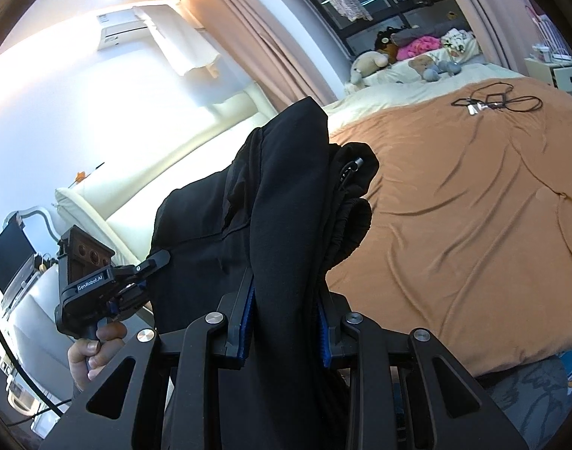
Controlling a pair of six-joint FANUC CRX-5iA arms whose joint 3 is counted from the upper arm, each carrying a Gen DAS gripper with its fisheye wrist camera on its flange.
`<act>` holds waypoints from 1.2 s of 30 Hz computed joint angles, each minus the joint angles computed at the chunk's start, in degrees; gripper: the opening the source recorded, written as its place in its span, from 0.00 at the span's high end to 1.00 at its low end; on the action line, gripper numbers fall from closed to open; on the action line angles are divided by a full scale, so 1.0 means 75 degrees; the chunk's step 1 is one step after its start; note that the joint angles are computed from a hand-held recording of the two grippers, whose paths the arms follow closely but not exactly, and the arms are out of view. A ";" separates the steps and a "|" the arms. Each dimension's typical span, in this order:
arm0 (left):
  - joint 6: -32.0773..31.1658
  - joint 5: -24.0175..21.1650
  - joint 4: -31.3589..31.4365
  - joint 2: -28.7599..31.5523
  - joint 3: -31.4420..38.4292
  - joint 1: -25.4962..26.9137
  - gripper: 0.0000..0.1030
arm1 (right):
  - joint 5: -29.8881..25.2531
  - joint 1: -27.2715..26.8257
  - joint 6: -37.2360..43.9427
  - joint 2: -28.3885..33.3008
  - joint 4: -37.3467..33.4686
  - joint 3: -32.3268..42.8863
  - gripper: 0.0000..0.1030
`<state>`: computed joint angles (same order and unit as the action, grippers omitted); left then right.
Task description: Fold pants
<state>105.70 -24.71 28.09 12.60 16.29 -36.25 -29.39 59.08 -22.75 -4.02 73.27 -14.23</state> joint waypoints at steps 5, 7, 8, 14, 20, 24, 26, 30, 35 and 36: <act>0.0113 0.0133 -0.0139 -0.0443 -0.0443 0.0137 0.87 | 0.0263 -0.0091 0.0253 0.0251 -0.0009 0.0274 0.76; 0.0156 0.0155 -0.0217 -0.0638 -0.0626 0.0211 0.87 | 0.0400 -0.0144 0.0373 0.0363 -0.0052 0.0397 0.76; 0.0172 0.0161 -0.0244 -0.0718 -0.0697 0.0247 0.87 | 0.0479 -0.0170 0.0467 0.0419 -0.0101 0.0456 0.76; 0.0397 0.0191 -0.0555 -0.1258 -0.1152 0.0521 0.87 | 0.0811 -0.0275 0.1456 0.0845 -0.0743 0.1026 0.76; 0.1164 0.0008 -0.1293 -0.1759 -0.1375 0.0810 0.87 | 0.1205 -0.0393 0.2830 0.1348 -0.1770 0.1743 0.76; 0.1726 -0.0442 -0.1939 -0.2042 -0.1281 0.1069 0.87 | 0.1407 -0.0443 0.4318 0.1784 -0.3074 0.2469 0.76; 0.1906 -0.0681 -0.2174 -0.2169 -0.1210 0.1228 0.87 | 0.1483 -0.0470 0.5178 0.2044 -0.3870 0.2908 0.76; 0.1954 -0.1023 -0.2399 -0.2370 -0.1106 0.1568 0.87 | 0.1393 -0.0501 0.7091 0.2515 -0.5633 0.3885 0.76; 0.1909 -0.1485 -0.2663 -0.2455 -0.0804 0.1975 0.87 | 0.1009 -0.0612 0.9159 0.3079 -0.7472 0.5176 0.76; 0.1870 -0.1574 -0.2682 -0.2459 -0.0746 0.2053 0.87 | 0.0872 -0.0653 0.9589 0.3211 -0.7855 0.5490 0.76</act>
